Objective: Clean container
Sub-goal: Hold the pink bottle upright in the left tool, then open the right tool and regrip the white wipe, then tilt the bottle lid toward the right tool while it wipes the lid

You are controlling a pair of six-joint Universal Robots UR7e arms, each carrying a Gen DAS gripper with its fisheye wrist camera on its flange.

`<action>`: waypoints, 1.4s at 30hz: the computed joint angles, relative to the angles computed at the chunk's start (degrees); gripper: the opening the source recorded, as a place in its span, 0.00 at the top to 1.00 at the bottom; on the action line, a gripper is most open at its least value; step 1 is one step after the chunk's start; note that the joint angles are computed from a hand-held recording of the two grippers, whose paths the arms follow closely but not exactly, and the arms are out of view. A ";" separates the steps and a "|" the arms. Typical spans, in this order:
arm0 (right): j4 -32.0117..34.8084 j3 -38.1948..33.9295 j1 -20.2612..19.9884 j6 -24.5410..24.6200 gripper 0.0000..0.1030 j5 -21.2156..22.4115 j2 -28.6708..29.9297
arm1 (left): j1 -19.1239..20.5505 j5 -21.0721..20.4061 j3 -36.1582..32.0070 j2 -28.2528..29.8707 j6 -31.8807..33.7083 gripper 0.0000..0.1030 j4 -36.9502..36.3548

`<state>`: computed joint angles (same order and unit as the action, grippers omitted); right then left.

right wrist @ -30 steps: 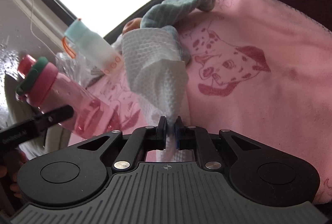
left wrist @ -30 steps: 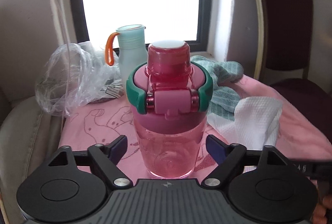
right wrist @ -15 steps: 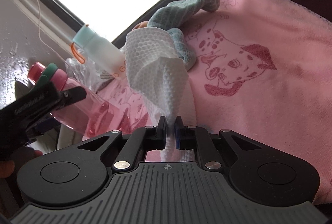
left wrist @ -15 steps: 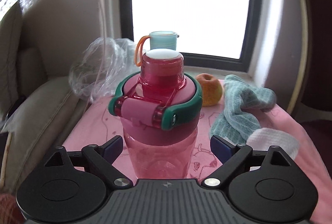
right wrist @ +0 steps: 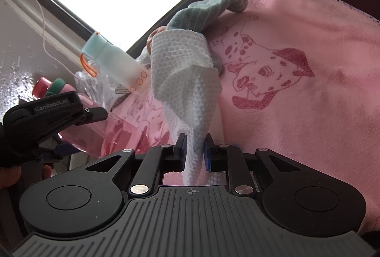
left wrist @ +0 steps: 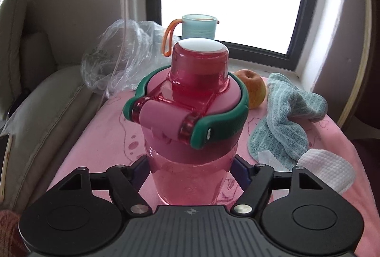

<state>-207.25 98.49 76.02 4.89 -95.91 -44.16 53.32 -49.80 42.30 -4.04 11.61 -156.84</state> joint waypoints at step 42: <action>8.90 -18.57 8.85 -16.67 0.96 -29.98 7.68 | 13.22 -38.88 11.51 -14.77 27.59 0.32 7.61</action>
<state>-198.36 79.92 84.87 -11.78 -125.89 -36.49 66.54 -88.68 53.82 -18.81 39.20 -149.24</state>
